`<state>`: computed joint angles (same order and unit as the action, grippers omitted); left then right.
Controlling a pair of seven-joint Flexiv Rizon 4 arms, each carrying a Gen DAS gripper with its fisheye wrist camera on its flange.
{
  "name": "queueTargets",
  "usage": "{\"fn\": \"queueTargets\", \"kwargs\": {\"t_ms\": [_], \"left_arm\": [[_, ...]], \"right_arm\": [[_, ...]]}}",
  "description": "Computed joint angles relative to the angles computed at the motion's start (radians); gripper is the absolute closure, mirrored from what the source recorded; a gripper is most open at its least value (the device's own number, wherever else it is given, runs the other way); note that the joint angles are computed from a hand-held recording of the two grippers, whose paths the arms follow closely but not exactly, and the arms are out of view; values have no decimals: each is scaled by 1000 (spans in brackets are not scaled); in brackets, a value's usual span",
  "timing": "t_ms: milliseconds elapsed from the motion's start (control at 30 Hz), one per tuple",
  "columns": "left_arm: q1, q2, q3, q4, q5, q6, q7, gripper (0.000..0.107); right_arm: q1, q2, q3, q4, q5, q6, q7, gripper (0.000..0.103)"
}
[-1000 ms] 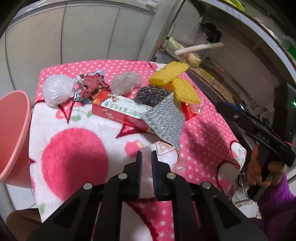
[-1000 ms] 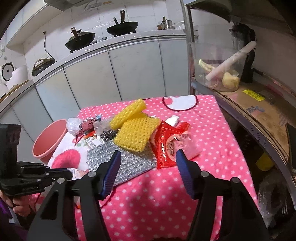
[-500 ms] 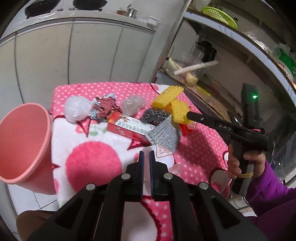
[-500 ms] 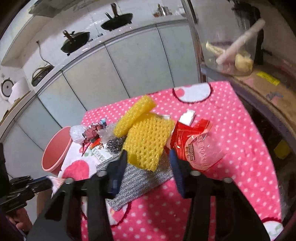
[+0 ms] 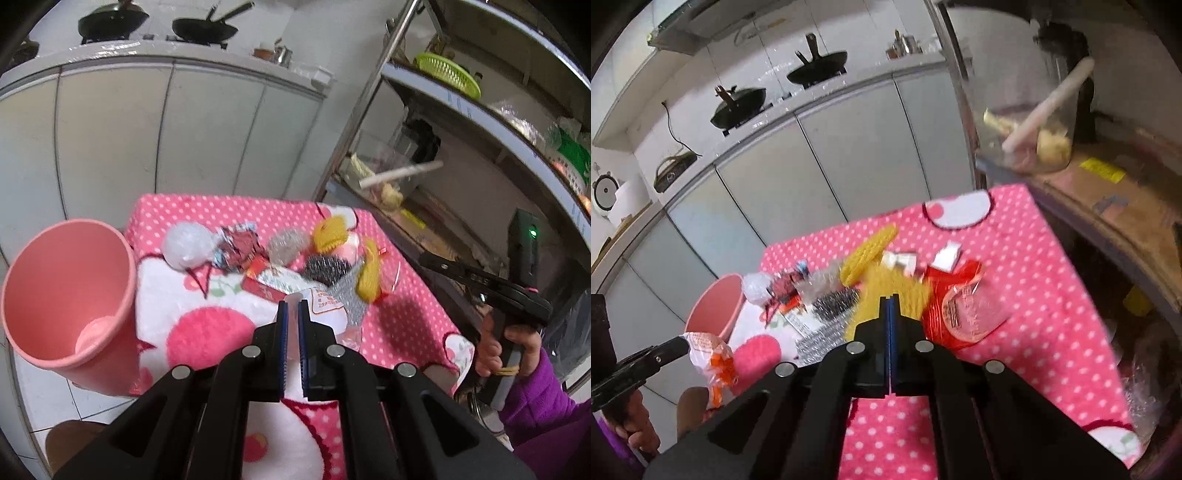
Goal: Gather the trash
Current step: 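Grasp the yellow foam net with the right tool while the left tool grasps a white wrapper, then carry the yellow foam net with the right tool while the left tool carries the wrapper to the pink bucket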
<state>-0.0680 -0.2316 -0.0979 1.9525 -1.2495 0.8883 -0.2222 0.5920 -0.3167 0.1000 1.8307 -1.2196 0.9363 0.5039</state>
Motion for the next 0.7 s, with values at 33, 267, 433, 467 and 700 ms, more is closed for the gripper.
{"fn": "queueTargets", "kwargs": {"t_ms": [33,267,433,467,700], "left_arm": [[2,0,0,-3,-11,1,4,102],[13,6,11,-7,-51,11,11,102],[21,1,15,-4,-42,13,2,102],[21,-1,14,-4,-40,13,-1,102],[31,-16,11,-8,-23,8,-14,102]], "right_arm": [[4,5,3,-3,5,-16,-15,103],[-6,-29,15,-27,122,19,-51,102],[28,-97,-20,-85,172,43,-81,56],[35,-107,-27,-96,179,37,-86,56],[73,-180,-42,-183,301,-67,-227,56]]}}
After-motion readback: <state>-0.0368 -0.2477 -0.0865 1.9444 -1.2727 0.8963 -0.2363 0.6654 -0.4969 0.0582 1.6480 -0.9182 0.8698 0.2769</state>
